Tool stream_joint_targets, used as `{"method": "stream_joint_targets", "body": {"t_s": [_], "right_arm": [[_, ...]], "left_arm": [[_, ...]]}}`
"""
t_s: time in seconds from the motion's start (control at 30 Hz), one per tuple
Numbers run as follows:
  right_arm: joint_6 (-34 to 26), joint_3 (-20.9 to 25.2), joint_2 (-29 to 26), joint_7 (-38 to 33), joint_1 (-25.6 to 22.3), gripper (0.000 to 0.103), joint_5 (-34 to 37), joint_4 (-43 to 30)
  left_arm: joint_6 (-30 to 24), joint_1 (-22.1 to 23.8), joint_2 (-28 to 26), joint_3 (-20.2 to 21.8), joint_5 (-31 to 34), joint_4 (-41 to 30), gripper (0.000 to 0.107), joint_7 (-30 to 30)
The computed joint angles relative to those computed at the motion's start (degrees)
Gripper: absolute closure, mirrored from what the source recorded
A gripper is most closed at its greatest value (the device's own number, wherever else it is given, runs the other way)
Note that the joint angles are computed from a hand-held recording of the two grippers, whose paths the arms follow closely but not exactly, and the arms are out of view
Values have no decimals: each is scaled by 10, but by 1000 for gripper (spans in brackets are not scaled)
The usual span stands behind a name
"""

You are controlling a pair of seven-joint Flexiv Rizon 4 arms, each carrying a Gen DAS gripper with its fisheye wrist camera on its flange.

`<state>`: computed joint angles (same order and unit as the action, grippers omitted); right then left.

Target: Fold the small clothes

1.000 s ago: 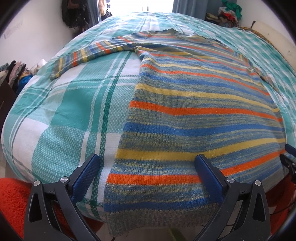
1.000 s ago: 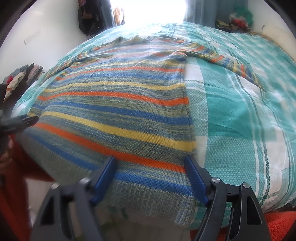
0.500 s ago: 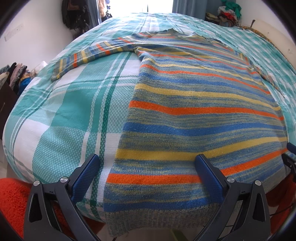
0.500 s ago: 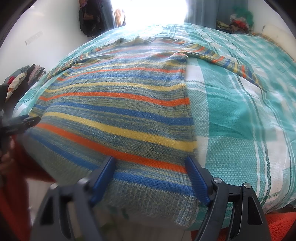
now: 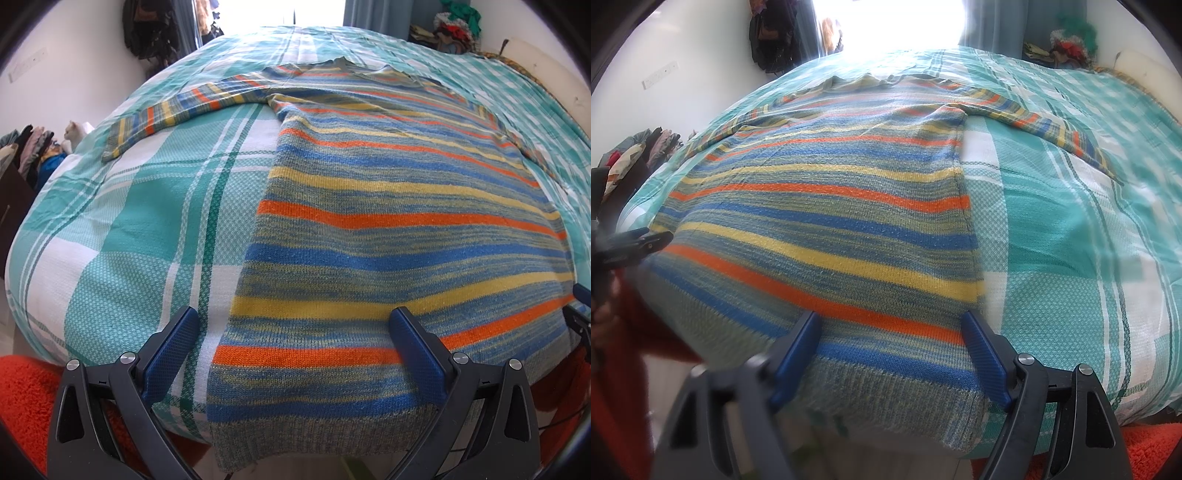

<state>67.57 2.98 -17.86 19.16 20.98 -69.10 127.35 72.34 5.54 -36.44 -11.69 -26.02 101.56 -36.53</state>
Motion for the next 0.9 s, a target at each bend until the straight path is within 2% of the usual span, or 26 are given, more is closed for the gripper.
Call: {"method": "stream_joint_targets", "body": {"t_s": [0.9], "right_arm": [[-1, 0, -1, 4, 0, 23, -3, 0]], "left_arm": [[0, 1, -1, -1, 1, 0, 4, 0]]}}
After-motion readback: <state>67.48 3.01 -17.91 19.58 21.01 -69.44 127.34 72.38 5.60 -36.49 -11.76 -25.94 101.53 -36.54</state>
